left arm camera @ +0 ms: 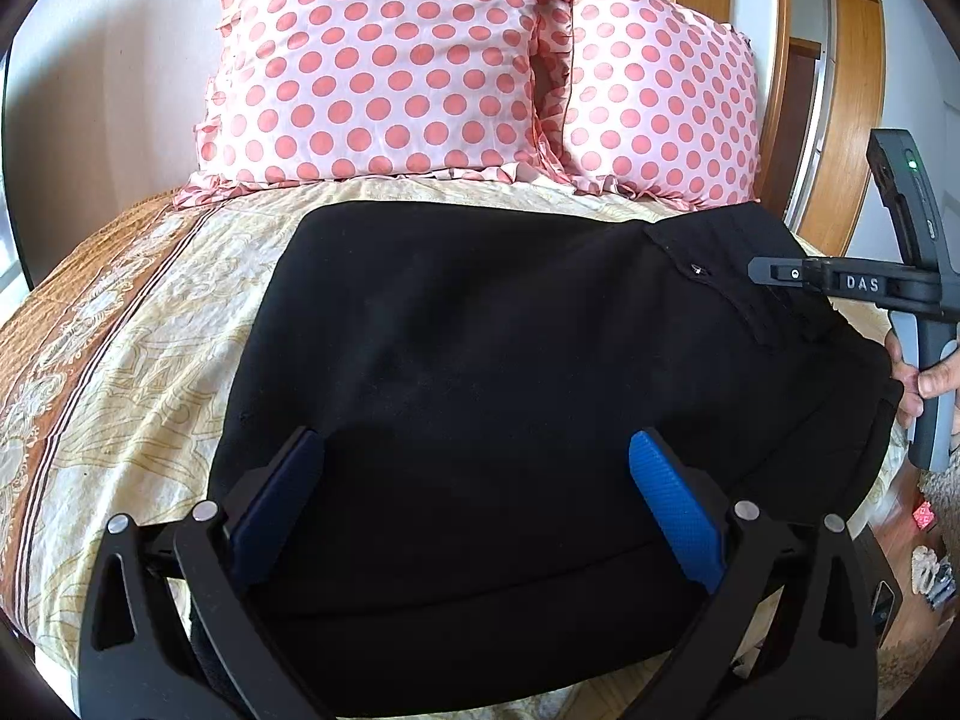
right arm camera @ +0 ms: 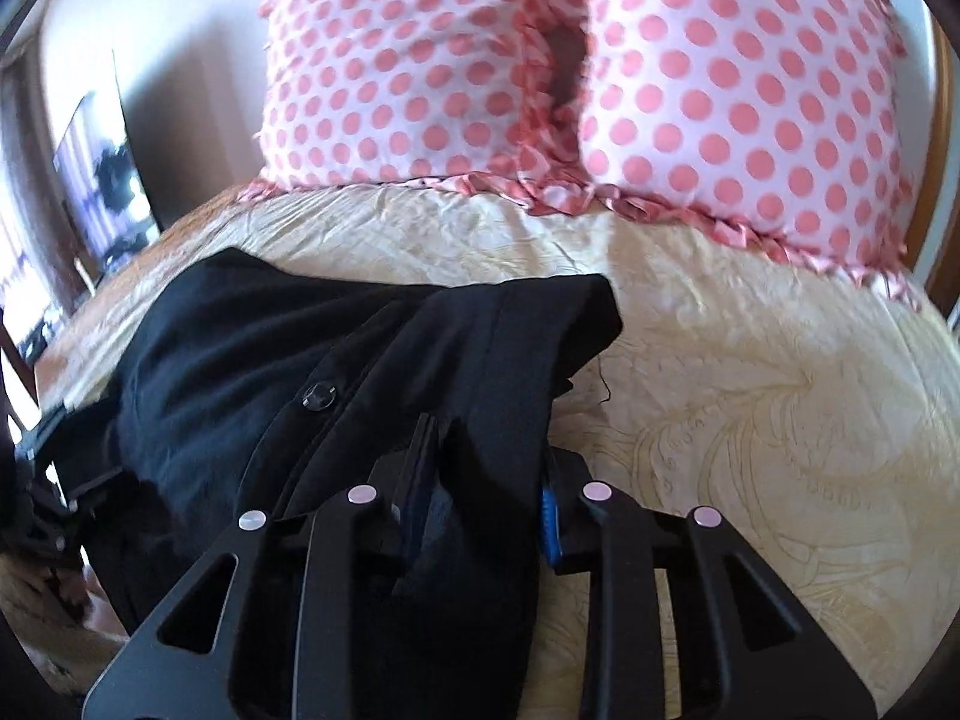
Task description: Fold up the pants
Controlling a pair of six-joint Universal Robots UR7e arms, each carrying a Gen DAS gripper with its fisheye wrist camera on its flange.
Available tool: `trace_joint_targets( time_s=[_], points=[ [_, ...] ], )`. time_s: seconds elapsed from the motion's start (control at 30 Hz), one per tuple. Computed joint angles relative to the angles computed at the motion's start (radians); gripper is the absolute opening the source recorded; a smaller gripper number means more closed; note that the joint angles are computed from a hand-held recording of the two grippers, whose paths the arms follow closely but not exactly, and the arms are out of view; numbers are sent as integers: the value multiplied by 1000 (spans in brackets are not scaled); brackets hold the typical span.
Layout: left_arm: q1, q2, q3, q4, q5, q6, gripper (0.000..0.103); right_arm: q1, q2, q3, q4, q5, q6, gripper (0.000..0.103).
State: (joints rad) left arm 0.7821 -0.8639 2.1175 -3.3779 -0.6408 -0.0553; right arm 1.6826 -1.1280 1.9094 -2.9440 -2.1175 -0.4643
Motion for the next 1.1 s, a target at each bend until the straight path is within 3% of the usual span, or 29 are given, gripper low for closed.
trace_joint_targets(
  time_s=[0.07,0.27,0.37,0.4,0.5,0.57,0.7,0.87,0.97,1.1],
  points=[
    [0,0,0,0,0,0,101,1,4,-3,3,-18,-5,31],
    [1,1,-1,-1,0,1,101,-46,-11,-37,120,30,178,51],
    [2,1,0,-3,-1,3,101,-68,-18,-38,138,85,213,50],
    [2,1,0,-2,-1,2,101,-74,-20,-34,133,103,208,44],
    [3,-7,-2,25,-6,-7,101,-65,-24,-11,83,121,142,26],
    [7,-28,-6,77,-28,-33,101,-47,-22,1,45,104,85,22],
    [26,-102,-17,183,-106,-96,101,-42,-22,0,49,96,63,22],
    [60,-179,-62,202,-80,-113,101,-63,-23,-20,101,109,129,31],
    [122,-201,-154,373,-123,-167,99,-71,-27,-22,114,125,147,32],
    [214,-178,-306,641,-260,-255,79,-73,-28,-21,115,126,145,33]
  ],
)
